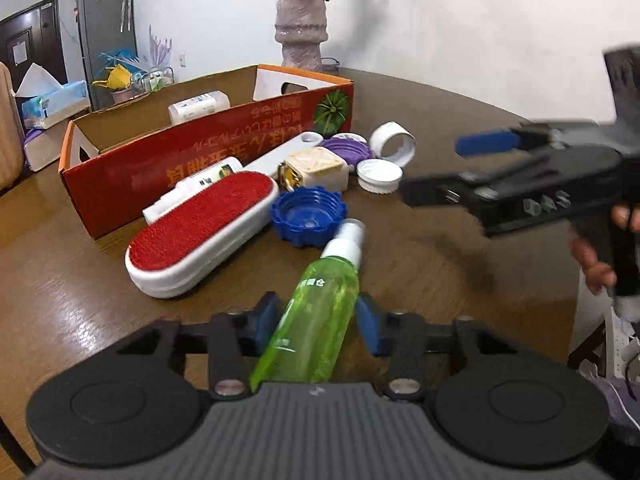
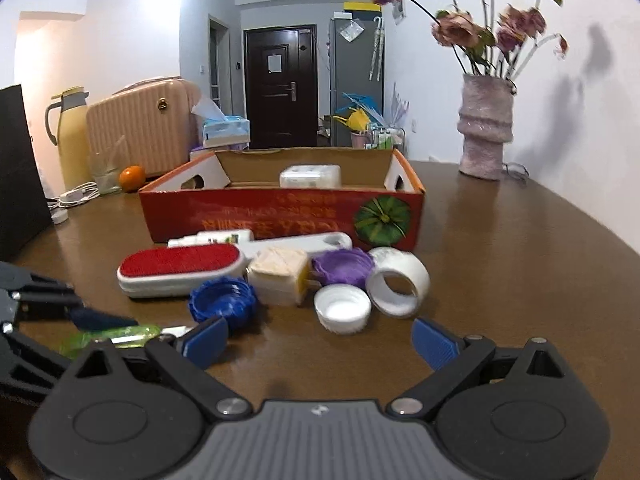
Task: Organize rigid objects
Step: 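Grasp the green spray bottle with left tool while right grasps blue cap, then carry spray bottle and blue cap into the box and release both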
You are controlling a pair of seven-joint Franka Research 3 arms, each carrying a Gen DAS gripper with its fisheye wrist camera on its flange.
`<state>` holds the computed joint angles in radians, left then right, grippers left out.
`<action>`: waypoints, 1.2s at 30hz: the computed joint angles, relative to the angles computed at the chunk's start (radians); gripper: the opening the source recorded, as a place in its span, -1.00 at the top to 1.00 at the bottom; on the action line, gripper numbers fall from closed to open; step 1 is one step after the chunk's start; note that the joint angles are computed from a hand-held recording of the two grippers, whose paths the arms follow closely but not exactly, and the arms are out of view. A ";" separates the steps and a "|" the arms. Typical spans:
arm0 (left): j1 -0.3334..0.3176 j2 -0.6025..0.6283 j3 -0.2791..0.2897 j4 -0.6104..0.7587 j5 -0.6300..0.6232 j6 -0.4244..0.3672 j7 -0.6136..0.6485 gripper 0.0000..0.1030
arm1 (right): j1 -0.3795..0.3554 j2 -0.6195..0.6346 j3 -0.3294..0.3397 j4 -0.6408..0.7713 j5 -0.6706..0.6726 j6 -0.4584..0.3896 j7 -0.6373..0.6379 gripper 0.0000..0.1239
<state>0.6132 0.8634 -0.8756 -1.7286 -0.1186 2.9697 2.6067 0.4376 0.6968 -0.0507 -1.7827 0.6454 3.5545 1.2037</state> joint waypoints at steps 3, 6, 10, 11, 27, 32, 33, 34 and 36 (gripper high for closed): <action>0.119 -0.018 -0.084 -0.102 -0.033 -0.004 0.023 0.39 | -0.024 0.005 0.031 0.012 -0.043 0.013 0.001 -0.59; 0.209 -0.038 -0.126 -0.193 -0.051 0.066 -0.014 0.39 | -0.111 0.014 0.120 0.036 -0.135 -0.040 0.047 -0.51; 0.205 -0.096 -0.072 -0.240 -0.074 0.193 -0.156 0.39 | -0.112 0.073 0.127 0.136 -0.221 -0.133 0.085 -0.43; 0.183 -0.113 -0.042 -0.247 -0.074 0.233 -0.187 0.39 | -0.094 0.095 0.111 0.169 -0.229 -0.148 0.088 -0.43; -0.009 -0.227 0.175 -0.340 0.012 0.502 -0.476 0.40 | -0.007 0.030 0.017 0.063 -0.271 -0.151 0.183 0.14; 0.053 -0.268 0.118 -0.437 0.091 0.595 -0.572 0.40 | -0.030 -0.061 0.065 -0.090 -0.255 -0.037 0.150 0.14; 0.066 -0.277 0.105 -0.458 0.112 0.614 -0.593 0.40 | -0.040 -0.081 0.079 -0.125 -0.254 -0.010 0.146 0.14; 0.075 -0.286 0.096 -0.476 0.131 0.630 -0.612 0.40 | -0.055 -0.103 0.098 -0.163 -0.259 0.019 0.147 0.14; 0.087 -0.306 0.082 -0.515 0.165 0.669 -0.651 0.40 | -0.089 -0.150 0.134 -0.247 -0.273 0.081 0.161 0.14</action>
